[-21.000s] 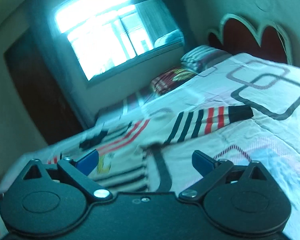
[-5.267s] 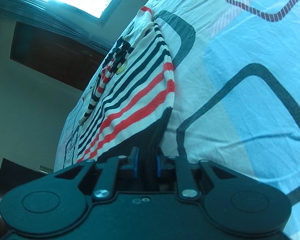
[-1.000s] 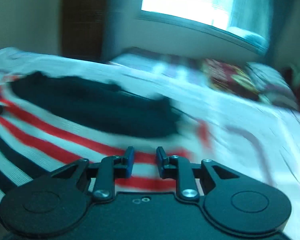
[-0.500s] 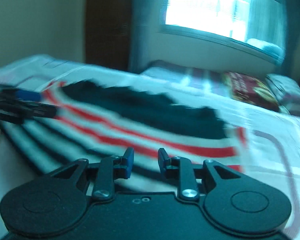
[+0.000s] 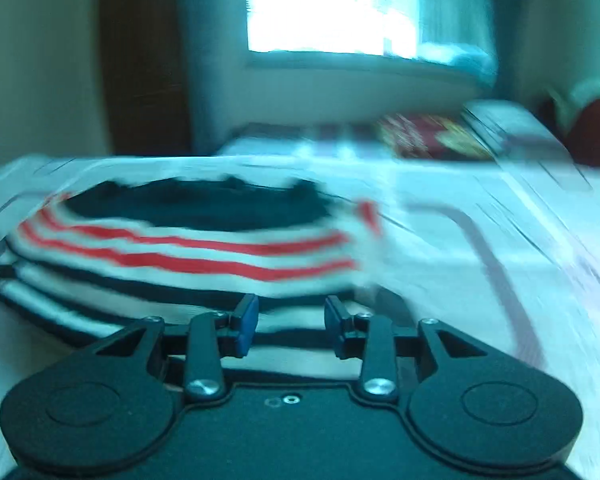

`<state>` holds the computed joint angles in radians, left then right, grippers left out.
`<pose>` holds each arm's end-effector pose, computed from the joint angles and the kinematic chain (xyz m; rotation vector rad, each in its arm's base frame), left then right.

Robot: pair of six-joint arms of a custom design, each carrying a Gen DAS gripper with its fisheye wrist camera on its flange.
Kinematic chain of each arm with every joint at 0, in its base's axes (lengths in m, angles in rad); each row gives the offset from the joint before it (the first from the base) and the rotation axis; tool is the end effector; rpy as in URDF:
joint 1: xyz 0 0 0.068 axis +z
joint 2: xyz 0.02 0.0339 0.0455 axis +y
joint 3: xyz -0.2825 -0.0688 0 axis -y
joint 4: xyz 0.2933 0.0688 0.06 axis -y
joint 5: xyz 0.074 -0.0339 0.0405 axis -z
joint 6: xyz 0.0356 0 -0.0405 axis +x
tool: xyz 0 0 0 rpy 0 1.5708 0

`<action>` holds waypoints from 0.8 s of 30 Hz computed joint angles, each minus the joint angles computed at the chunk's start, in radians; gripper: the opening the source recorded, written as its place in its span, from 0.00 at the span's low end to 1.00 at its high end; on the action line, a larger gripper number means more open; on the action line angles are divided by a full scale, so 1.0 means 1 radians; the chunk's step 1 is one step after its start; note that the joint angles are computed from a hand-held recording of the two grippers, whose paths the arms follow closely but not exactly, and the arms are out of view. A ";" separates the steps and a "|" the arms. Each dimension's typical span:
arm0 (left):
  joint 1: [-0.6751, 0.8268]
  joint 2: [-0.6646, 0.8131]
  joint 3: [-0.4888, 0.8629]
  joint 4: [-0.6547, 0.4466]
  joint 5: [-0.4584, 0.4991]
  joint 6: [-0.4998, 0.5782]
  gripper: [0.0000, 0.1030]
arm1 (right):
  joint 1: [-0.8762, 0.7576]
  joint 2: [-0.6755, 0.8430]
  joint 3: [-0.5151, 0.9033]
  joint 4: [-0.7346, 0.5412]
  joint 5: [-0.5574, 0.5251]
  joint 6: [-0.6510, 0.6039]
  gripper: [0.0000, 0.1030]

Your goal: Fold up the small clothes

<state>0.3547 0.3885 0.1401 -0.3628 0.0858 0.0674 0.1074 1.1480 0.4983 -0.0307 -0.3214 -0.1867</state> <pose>0.1391 0.0483 0.1437 -0.2642 2.1671 0.1463 0.2550 0.0388 0.1737 -0.4957 2.1732 0.3179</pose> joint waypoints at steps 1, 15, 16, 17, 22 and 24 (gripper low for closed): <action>-0.017 0.012 -0.002 0.010 -0.021 -0.009 0.83 | -0.013 0.017 0.009 -0.010 -0.004 0.004 0.35; -0.054 0.097 0.019 0.040 -0.071 -0.017 0.83 | -0.109 -0.007 -0.034 -0.045 -0.077 -0.020 0.05; -0.050 0.096 0.017 0.040 -0.067 -0.009 0.83 | -0.120 0.007 -0.035 -0.041 -0.083 -0.013 0.05; -0.052 0.096 0.014 0.042 -0.069 0.000 0.83 | -0.125 0.023 -0.036 -0.030 -0.093 -0.004 0.06; -0.157 -0.054 0.028 -0.066 -0.139 -0.073 0.83 | -0.065 -0.136 -0.091 0.009 -0.038 0.015 0.19; -0.313 -0.011 0.034 -0.033 -0.211 -0.149 0.83 | 0.029 -0.156 -0.085 -0.032 -0.029 0.012 0.20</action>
<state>0.0419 0.3772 0.1742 -0.3957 -0.1253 -0.0819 0.1362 0.9917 0.4132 -0.0627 -0.3506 -0.1742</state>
